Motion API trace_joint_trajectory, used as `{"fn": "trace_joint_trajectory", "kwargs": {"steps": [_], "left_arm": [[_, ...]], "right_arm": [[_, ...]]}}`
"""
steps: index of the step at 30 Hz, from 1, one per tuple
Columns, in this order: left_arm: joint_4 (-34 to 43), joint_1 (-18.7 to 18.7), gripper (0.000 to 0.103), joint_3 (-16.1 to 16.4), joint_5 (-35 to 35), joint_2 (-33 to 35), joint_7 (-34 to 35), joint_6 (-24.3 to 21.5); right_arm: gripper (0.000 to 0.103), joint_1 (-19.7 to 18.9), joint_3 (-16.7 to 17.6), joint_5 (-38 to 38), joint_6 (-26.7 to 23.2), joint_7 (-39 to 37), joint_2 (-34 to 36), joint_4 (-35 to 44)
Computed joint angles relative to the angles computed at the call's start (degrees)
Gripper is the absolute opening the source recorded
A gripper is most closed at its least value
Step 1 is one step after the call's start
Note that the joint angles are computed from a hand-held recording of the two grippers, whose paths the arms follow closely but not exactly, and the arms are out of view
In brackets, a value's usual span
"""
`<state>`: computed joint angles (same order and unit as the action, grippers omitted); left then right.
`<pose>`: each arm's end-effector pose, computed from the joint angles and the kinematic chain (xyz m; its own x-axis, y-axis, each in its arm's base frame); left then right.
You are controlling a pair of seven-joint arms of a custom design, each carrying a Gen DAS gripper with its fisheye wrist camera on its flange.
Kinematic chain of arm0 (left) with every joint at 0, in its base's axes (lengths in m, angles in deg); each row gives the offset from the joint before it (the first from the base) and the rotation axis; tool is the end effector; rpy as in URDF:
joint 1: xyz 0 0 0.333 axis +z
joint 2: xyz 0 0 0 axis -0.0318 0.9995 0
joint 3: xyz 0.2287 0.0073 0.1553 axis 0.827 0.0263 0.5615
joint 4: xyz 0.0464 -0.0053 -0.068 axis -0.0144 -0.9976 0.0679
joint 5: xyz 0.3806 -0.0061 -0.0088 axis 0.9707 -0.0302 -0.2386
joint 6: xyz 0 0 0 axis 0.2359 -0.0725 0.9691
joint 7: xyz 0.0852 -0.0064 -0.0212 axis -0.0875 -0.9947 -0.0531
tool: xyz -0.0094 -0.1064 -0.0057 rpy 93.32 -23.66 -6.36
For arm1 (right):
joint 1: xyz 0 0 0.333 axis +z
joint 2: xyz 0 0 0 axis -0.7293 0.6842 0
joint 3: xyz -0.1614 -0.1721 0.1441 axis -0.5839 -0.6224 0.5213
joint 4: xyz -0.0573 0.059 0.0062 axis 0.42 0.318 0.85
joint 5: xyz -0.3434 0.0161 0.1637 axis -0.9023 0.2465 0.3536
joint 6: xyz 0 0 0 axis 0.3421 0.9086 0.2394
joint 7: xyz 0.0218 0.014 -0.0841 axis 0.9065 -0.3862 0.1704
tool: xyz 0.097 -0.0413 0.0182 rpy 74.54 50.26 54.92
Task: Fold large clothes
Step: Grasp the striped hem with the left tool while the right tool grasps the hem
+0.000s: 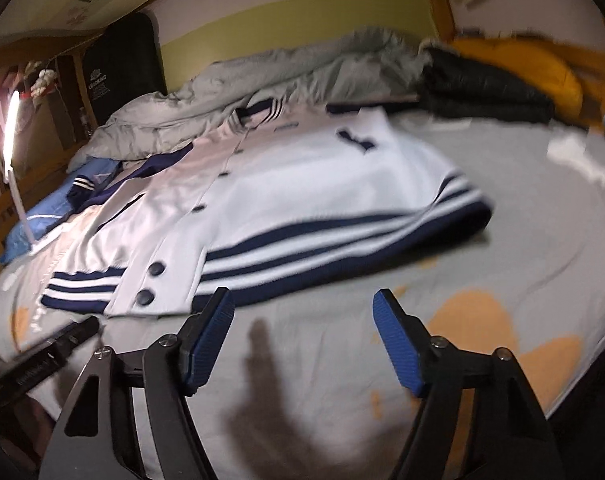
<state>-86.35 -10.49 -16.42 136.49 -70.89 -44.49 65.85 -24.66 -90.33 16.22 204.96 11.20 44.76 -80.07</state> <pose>0.4199 -0.2753 0.4491 0.2770 -0.9293 0.2444 -0.5808 -0.3645 -0.7279 0.4864 0.0726 0.4527 0.2424 -0.9357 -0.2565 -0.6208 0.0536 -0.7821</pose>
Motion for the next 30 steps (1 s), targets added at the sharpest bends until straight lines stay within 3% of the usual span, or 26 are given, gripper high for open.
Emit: {"fn": "trace_joint_trajectory", "kwargs": {"steps": [2, 4, 7, 10, 12, 13, 14, 15, 16, 17, 18, 21, 23, 26, 28, 30], "left_arm": [[-0.22, 0.27, 0.060, 0.15, 0.57, -0.10, -1.48, 1.26], [-1.42, 1.85, 0.060, 1.32, 1.34, -0.15, -5.18, 7.02], [-1.16, 5.17, 0.060, 1.30, 3.47, 0.92, -10.51, 12.02], [1.58, 7.37, 0.060, 0.65, 7.73, 3.21, -14.68, 11.87], [3.43, 7.06, 0.060, 1.35, 9.33, 4.77, -14.90, 10.76], [4.31, 6.59, 0.049, 2.12, 9.28, 5.59, -14.32, 10.41], [4.53, 6.23, 0.014, 2.64, 7.85, 5.91, -12.67, 10.10], [4.18, 4.83, 0.011, 5.12, 3.26, 6.31, -8.89, 12.99], [3.44, 5.18, 0.010, 5.60, 2.30, 5.59, -9.12, 15.05], [3.47, 5.85, 0.010, 5.29, 3.23, 5.22, -10.13, 15.58], [3.88, 5.78, 0.010, 5.20, 2.44, 4.62, -8.50, 14.91], [9.71, 3.63, 0.010, 4.56, -4.33, 5.32, 2.79, 5.16], [15.08, 2.47, 0.010, 5.46, -9.57, 7.91, 8.86, 1.62], [26.18, 1.04, 0.010, 7.37, -17.55, 14.97, 18.48, -5.06], [33.97, 0.34, 0.010, 8.88, -22.13, 20.73, 24.37, -8.61], [42.15, 0.15, 0.010, 9.97, -28.14, 27.16, 31.00, -11.86]], "right_arm": [[0.071, -0.83, -0.32, -1.17, -4.11, 1.62, 1.04, 0.98], [0.071, -1.74, -0.34, -0.16, -6.58, 2.24, 2.30, 2.53], [0.071, -3.71, -0.11, 3.19, -10.42, 2.27, 4.65, 5.61], [0.071, -5.88, 1.85, 2.77, -10.40, 4.15, 7.25, 8.53], [0.069, -6.70, 3.74, -0.49, -7.41, 6.46, 9.09, 10.07], [0.061, -7.05, 4.69, -3.84, -5.36, 8.96, 9.80, 10.37], [0.053, -7.42, 5.55, -8.44, -2.95, 12.65, 10.59, 10.53], [0.035, -7.74, 5.86, -11.44, -1.83, 14.74, 11.13, 10.85], [0.017, -7.94, 5.69, -11.58, -2.92, 14.07, 11.24, 11.59], [0.012, -8.27, 5.48, -12.01, -4.74, 13.62, 10.99, 12.27], [0.012, -8.42, 5.42, -11.98, -5.19, 12.69, 10.68, 12.78], [0.010, -8.48, 5.79, -15.50, -4.19, 12.92, 10.67, 15.31], [0.009, -9.29, 5.98, -22.29, -5.40, 20.14, 13.12, 19.93], [0.009, -10.75, 5.64, -37.05, -11.20, 36.65, 20.40, 31.39], [0.009, -11.94, 6.36, -42.13, -14.95, 42.15, 26.83, 40.51], [0.009, -11.18, 4.97, -47.65, -20.73, 46.65, 33.60, 50.33]]}}
